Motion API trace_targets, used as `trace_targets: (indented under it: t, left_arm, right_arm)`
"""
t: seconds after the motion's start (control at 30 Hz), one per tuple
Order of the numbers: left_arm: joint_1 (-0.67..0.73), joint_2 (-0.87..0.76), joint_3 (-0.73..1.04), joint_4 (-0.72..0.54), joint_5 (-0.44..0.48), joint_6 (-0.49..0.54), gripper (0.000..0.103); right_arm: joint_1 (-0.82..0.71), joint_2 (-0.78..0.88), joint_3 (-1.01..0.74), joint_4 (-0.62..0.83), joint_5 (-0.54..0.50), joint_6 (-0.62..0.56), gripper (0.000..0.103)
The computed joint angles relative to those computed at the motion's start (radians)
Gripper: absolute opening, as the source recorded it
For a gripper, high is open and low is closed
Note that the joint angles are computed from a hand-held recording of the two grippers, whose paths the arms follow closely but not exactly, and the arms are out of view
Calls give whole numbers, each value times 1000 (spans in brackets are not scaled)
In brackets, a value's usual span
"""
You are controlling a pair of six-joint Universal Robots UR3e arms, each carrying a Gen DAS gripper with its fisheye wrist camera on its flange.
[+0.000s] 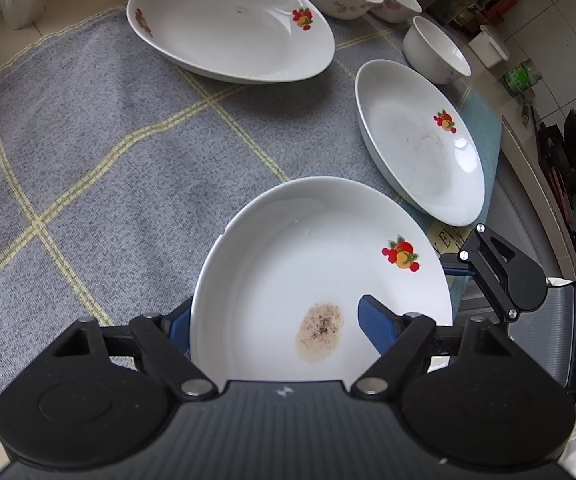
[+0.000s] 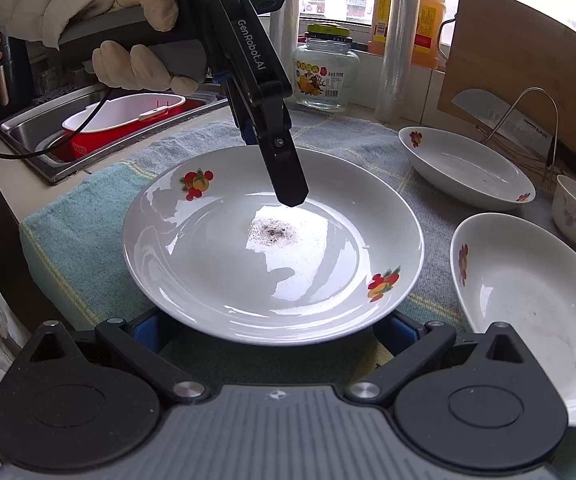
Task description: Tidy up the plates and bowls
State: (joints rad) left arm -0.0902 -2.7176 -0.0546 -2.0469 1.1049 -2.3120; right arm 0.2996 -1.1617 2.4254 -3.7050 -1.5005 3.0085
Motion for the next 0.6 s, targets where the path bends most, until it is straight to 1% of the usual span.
trace_targets:
  t: [0.03, 0.07, 0.1, 0.17, 0.23, 0.6]
  left_arm:
    - [0, -10, 20, -9, 0, 0, 81]
    - [-1, 1, -3, 4, 1, -1, 81]
    - [-1, 16, -36, 22, 2, 0, 81]
    - [-4, 73, -155, 93, 6, 2, 81]
    - [-6, 101, -212, 129, 11, 3, 81]
    - [9, 162, -314, 180, -10, 7, 81]
  right_arm:
    - [2, -1, -2, 5, -2, 1, 103]
    - [2, -5, -3, 12, -2, 0, 103]
    - [1, -9, -6, 22, -2, 1, 103]
    - [0, -20, -12, 48, -1, 0, 103]
    - [3, -29, -18, 70, -5, -1, 103]
    - [-3, -75, -31, 146, 3, -16, 103]
